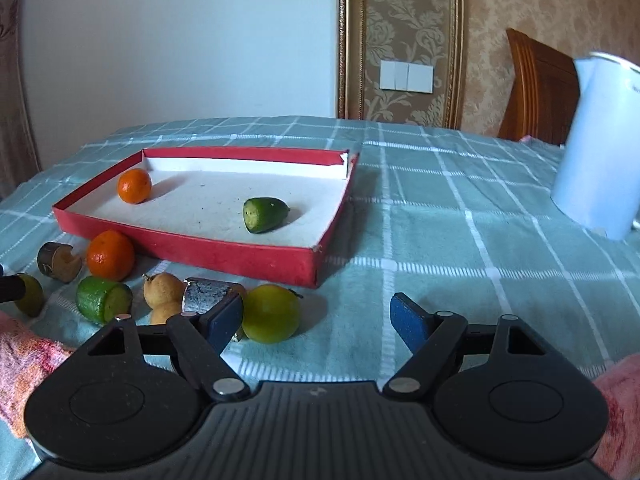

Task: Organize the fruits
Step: 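Move the right tool to the green tomato and close on it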

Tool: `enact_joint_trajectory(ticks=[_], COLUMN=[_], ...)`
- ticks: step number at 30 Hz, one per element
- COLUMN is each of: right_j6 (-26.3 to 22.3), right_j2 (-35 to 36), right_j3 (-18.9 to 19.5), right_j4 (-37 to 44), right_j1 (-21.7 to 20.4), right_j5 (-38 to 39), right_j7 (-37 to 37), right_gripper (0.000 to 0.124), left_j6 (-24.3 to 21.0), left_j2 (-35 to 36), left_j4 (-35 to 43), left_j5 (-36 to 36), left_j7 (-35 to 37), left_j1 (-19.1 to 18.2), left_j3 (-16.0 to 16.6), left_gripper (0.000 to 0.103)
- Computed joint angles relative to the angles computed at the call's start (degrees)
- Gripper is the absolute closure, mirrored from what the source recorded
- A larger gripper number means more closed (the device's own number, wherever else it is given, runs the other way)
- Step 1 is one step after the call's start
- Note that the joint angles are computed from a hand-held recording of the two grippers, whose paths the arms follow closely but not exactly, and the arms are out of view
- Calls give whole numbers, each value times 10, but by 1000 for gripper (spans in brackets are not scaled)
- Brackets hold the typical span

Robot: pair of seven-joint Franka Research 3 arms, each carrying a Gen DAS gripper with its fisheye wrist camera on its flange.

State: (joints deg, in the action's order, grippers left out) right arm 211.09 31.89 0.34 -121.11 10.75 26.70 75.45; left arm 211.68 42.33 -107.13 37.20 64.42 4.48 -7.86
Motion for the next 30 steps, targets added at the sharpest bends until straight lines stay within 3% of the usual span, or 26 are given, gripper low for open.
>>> enact_joint_trajectory(ticks=[2,7,13,16,18,21,24,26,30], right_j6=[-21,-17,-62,-45,-41,-35,-36,-34,-33], right_j2=[-3,-4,17,28,30,32,34,33,33], right_j3=[3,4,10,2,-1,19,10,22,21], right_j4=[3,-4,36,41,43,43,47,45,44], right_j1=[-7,-9,-23,-10,-5,-26,-14,-27,-28], right_j5=[-15,-32,-55,-48,-44,-65,-57,-70,-72], right_j7=[-3,-8,-5,-10,-15,-2,-7,1,8], right_gripper=[43,43,43,45,50,72,75,84,88], left_j6=[-4,-17,-3,-4,-7,-11,-12,-13,-9], left_j2=[1,5,1,2,3,2,1,0,-7], left_j4=[3,12,3,5,7,8,6,6,-3], left_j5=[12,35,15,22,28,33,28,22,-19], left_j7=[-8,-28,-21,-24,-29,-34,-33,-29,16], left_j1=[8,22,7,11,14,17,12,8,-29], left_j3=[-7,-19,-4,-7,-11,-13,-9,-6,22], left_gripper=[0,0,0,0,0,0,0,0,0])
